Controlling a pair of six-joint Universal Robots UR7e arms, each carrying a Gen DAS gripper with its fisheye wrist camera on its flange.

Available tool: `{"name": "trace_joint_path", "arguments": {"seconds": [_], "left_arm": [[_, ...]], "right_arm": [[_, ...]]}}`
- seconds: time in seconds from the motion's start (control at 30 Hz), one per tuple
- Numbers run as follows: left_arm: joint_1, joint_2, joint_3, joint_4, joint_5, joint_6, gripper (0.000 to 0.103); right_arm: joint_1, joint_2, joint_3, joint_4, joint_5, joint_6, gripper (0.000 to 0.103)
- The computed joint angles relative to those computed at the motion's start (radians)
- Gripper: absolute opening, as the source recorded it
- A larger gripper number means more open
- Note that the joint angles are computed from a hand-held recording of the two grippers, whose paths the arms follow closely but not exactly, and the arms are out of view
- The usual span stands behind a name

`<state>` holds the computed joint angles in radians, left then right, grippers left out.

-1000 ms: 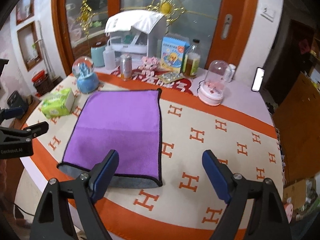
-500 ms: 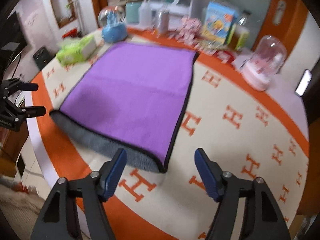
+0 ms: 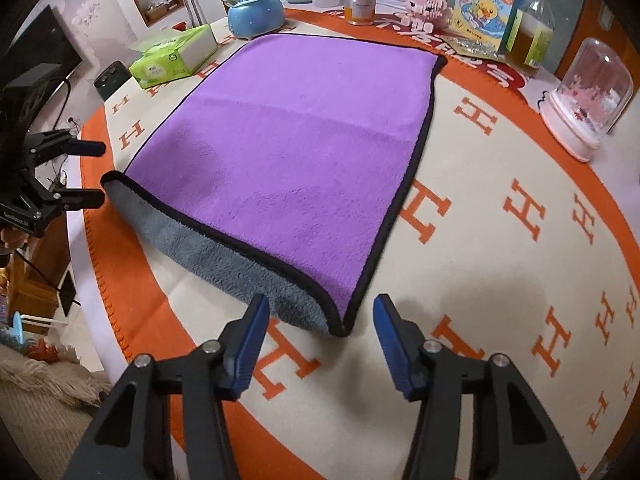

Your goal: Fold towel

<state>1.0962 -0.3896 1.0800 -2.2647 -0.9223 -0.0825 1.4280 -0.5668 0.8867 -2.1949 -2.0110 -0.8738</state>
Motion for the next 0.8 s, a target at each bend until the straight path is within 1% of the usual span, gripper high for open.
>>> {"name": "trace_joint_path", "arguments": {"seconds": [0.23,0.37,0.43,0.47,0.57,0.6,0.67,0.7,0.73,0.8], "left_arm": [[0.014,0.028,-0.066,0.068,-0.028,0.019,0.068],[0.022,0.035,-0.088,0.104,-0.045,0.009,0.063],[0.025,0.042,-0.100,0.127,-0.044,-0.001,0.053],[0.026,0.043,-0.104,0.138,-0.048,-0.007,0.050],[0.028,0.044,-0.102,0.149,-0.056,-0.013,0.043],[0.028,0.044,-0.100,0.151,-0.058,-0.013,0.039],[0.024,0.045,-0.094,0.146,-0.041,-0.009,0.033],[0.020,0.044,-0.086,0.138,-0.028,-0.007,0.024],[0.019,0.043,-0.081,0.136,-0.021,-0.008,0.017],[0.015,0.041,-0.072,0.141,-0.007,-0.014,0.014]], "right_arm": [[-0.004,0.023,-0.050,0.062,0.022,-0.011,0.043],[-0.005,0.036,-0.075,0.095,0.024,-0.016,0.036],[-0.006,0.041,-0.086,0.116,0.027,-0.019,0.032],[-0.006,0.042,-0.090,0.125,0.029,-0.021,0.029],[-0.006,0.041,-0.088,0.128,0.028,-0.031,0.025],[-0.006,0.039,-0.083,0.124,0.026,-0.037,0.020],[-0.007,0.036,-0.076,0.119,0.021,-0.043,0.015],[-0.007,0.033,-0.071,0.114,0.021,-0.045,0.011],[-0.008,0.030,-0.065,0.110,0.021,-0.044,0.010],[-0.009,0.020,-0.044,0.092,0.023,-0.046,0.008]]}}
